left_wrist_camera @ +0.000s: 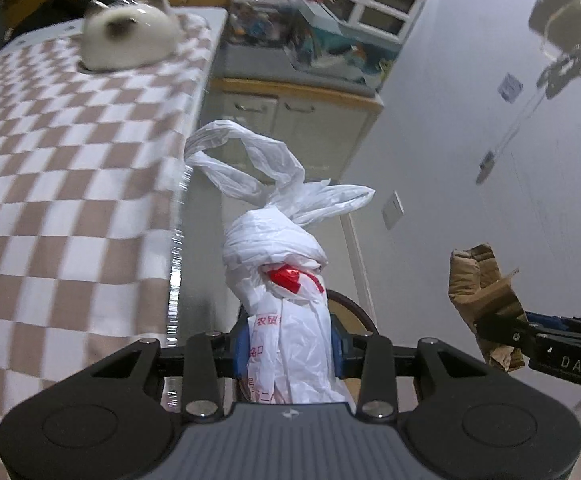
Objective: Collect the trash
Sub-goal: 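Carry the white bag and cardboard piece over the wastebasket with both tools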
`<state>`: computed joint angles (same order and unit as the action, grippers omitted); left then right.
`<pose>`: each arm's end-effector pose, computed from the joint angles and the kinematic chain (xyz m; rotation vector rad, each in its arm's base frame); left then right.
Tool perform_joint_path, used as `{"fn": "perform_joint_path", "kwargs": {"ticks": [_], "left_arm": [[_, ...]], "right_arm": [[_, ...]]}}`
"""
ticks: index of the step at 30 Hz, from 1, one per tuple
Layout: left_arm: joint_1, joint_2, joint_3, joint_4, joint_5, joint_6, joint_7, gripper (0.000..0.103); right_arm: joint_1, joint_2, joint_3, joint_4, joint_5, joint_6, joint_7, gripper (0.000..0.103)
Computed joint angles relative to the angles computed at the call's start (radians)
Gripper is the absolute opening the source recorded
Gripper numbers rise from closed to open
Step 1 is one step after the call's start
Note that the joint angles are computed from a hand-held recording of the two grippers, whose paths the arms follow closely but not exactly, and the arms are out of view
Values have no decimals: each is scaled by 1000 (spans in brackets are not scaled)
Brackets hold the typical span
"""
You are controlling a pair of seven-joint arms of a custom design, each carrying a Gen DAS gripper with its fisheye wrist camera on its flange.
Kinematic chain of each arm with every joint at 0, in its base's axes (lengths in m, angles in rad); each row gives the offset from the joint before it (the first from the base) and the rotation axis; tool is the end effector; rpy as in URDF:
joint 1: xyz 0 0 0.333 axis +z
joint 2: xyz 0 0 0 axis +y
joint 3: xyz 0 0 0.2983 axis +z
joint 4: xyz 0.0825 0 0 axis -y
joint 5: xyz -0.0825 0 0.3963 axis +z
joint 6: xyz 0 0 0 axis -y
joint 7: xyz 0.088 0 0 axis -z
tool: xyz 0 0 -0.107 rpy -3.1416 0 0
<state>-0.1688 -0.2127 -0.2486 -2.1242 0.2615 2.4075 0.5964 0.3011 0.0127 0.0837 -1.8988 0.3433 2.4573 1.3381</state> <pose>0.4990 -0.2276 0.5316 -2.2963 1.5255 -0.6450 0.5731 0.2317 0.5298 -2.1255 1.3928 -0.1774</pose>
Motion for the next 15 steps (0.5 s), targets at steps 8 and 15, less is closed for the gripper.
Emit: {"fn": "perform_joint_path", "kwargs": {"ticks": [8,15], "left_arm": [[-25,156,19,97,-76,-21,91,39],[-33,270,39,158,-140,-52,156,39]], "right_arm": [[-30,83,-15,42,-39,-48,66,47],[-47,223,-13,131,-78,-122,154,47]]}}
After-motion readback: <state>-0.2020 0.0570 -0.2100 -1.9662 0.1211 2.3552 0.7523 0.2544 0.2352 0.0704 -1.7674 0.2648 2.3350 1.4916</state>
